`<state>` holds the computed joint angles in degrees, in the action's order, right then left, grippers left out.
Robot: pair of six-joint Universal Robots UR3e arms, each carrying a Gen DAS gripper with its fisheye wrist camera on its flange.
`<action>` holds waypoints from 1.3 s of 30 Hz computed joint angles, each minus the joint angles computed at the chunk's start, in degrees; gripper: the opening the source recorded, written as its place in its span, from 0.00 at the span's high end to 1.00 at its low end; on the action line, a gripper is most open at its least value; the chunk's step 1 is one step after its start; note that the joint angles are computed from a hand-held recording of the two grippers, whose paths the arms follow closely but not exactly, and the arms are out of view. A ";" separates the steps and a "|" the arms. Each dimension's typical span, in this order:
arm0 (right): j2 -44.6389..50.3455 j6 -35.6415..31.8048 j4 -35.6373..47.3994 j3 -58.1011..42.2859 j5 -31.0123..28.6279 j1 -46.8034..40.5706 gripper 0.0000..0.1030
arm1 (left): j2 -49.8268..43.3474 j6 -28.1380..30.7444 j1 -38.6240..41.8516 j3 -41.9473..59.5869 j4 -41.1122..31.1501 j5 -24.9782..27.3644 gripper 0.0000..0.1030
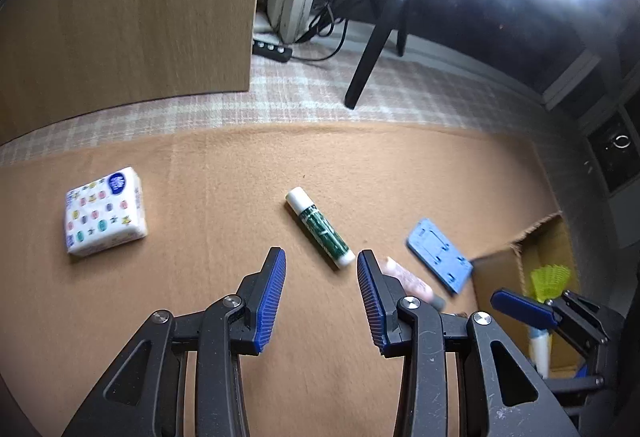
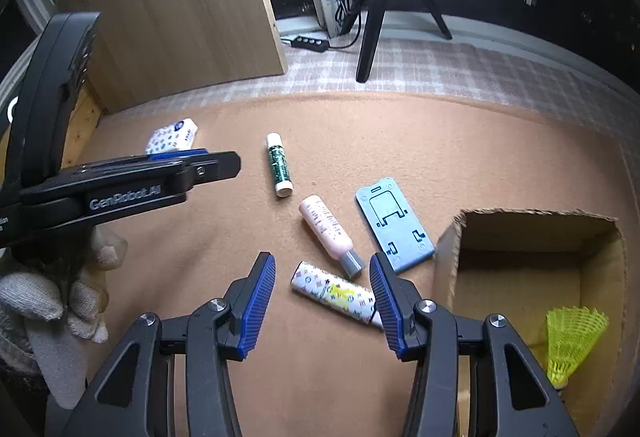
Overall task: Organize objects
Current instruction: 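Move the left tool to the green lip balm while the right tool reaches the pink bottle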
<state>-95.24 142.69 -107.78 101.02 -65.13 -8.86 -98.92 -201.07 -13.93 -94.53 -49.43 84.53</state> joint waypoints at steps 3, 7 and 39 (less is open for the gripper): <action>2.77 1.22 -1.01 -1.14 -0.67 0.76 0.56 | -3.99 -0.32 0.23 2.30 0.10 0.04 0.61; 5.85 2.04 -2.17 -2.62 -1.62 2.28 0.56 | -8.35 -1.08 0.84 4.82 0.76 -0.42 0.61; 16.28 6.03 -8.33 -10.04 -12.93 13.81 0.56 | 2.52 4.58 4.62 -11.78 9.43 1.40 0.52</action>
<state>-78.96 148.72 -116.12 90.98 -78.06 4.95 -96.40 -196.49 -9.31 -106.32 -39.99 85.93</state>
